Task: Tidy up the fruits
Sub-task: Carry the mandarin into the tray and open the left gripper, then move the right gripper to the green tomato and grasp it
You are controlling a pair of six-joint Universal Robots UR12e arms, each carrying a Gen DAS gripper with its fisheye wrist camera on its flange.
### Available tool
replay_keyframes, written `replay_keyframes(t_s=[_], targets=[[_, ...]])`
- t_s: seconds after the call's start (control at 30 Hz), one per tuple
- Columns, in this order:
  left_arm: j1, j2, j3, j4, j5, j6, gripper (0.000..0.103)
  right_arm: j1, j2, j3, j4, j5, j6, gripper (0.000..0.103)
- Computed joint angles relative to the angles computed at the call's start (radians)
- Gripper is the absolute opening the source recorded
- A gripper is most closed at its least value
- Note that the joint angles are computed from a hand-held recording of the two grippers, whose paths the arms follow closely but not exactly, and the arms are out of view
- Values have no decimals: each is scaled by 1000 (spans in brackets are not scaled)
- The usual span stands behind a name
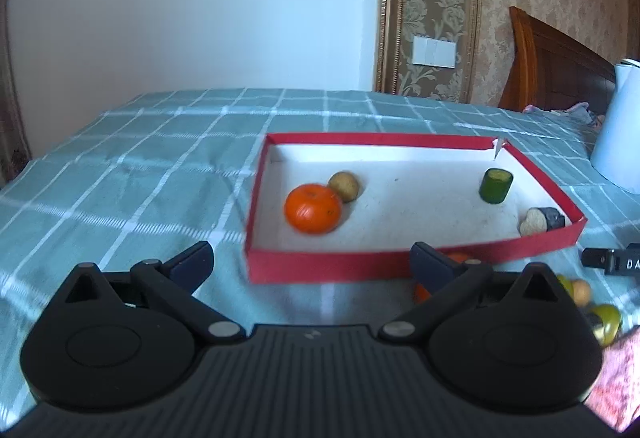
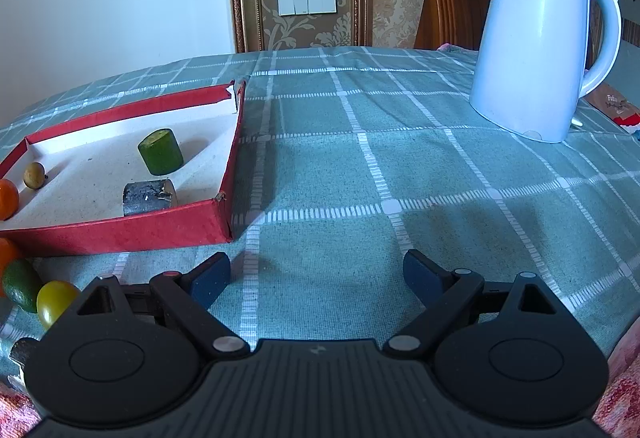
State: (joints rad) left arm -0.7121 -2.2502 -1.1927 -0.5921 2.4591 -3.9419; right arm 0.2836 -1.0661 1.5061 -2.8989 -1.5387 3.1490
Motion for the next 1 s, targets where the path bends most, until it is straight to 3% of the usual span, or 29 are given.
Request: replay_keyframes(t_s=[0.23, 0.47, 0.67, 0.77, 1.0], targets=[[-5, 38, -53, -67, -13, -124, 103, 0, 0, -1, 0, 0, 1, 94], [-1, 51, -72, -128, -60, -167, 103, -1, 0, 0, -3, 7, 6, 94], [0, 45, -56, -167, -70, -152, 103, -37, -34, 54, -43, 159, 24, 94], [-2, 40, -46, -187, -66, -152, 103, -51, -68, 108, -85, 221, -11, 94], [-2, 39, -43, -189, -66, -153, 103, -40, -119, 183, -166, 243, -144, 89]])
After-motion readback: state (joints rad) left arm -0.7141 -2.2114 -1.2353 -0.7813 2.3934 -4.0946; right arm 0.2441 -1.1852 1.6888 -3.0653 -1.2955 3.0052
